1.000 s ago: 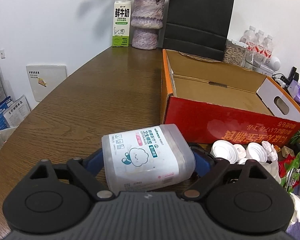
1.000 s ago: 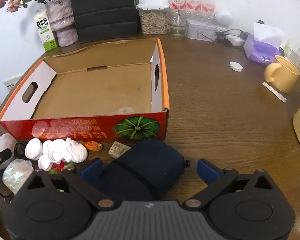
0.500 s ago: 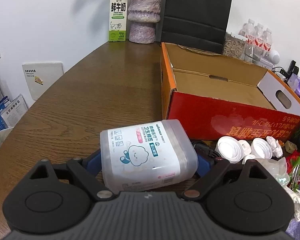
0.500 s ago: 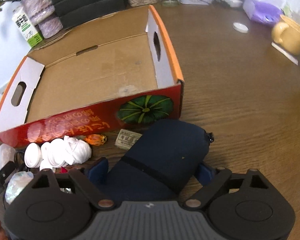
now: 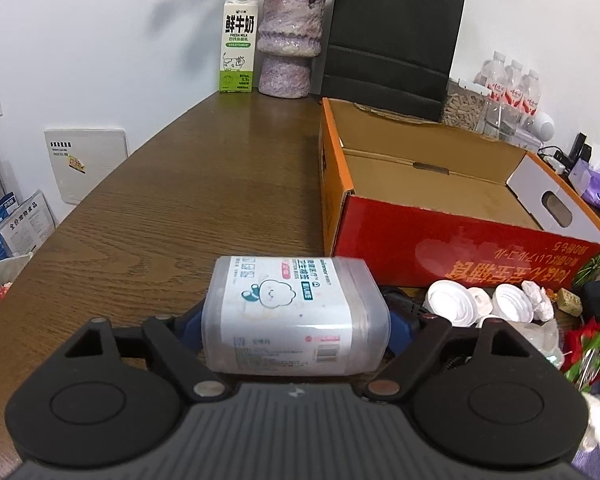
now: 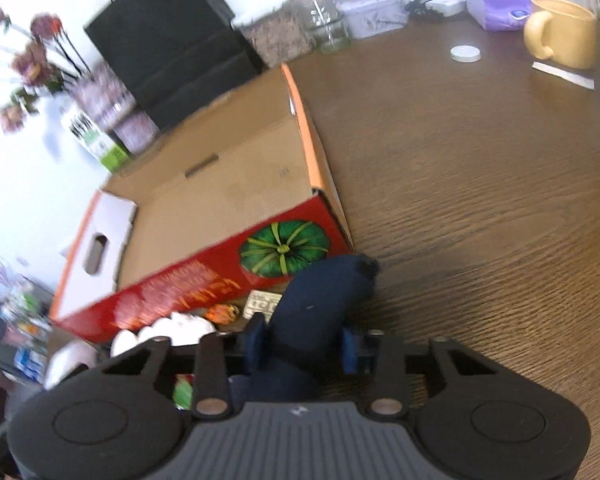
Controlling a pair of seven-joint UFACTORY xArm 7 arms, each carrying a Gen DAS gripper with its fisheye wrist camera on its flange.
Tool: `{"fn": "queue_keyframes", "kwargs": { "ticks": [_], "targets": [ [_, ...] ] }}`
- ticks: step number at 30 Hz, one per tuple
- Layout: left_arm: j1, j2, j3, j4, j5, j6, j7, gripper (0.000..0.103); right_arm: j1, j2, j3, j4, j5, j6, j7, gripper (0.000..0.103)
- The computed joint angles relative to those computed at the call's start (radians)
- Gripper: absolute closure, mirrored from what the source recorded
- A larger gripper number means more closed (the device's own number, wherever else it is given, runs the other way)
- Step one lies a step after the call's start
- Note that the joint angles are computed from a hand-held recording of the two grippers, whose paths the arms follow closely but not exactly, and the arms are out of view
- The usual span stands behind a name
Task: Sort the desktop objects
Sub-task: 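Carry the pouch and wipes container into the box and open both tools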
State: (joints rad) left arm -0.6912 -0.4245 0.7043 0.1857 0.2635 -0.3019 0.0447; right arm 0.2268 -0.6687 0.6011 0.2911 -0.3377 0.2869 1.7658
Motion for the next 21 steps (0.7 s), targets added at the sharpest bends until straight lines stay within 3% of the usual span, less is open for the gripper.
{"fn": "queue_keyframes", "kwargs": {
  "ticks": [7, 14, 21],
  "targets": [
    [0.075, -0.036, -0.087, -0.029, -0.019, -0.006, -0.024, 0.02, -0.029, -0.133, 0.044, -0.084, 0.012, -0.117, 0.056, 0.082],
    [0.174, -0.116, -0.189, -0.079, -0.046, -0.013, -0.034, 0.02, -0.069, -0.206, 0.099, -0.123, 0.051, -0.214, 0.068, 0.084],
    [0.231, -0.256, -0.242, -0.12, -0.098, 0.013, 0.001, 0.02, -0.068, -0.293, 0.12, -0.145, 0.084, -0.224, 0.057, 0.084]
  ]
}}
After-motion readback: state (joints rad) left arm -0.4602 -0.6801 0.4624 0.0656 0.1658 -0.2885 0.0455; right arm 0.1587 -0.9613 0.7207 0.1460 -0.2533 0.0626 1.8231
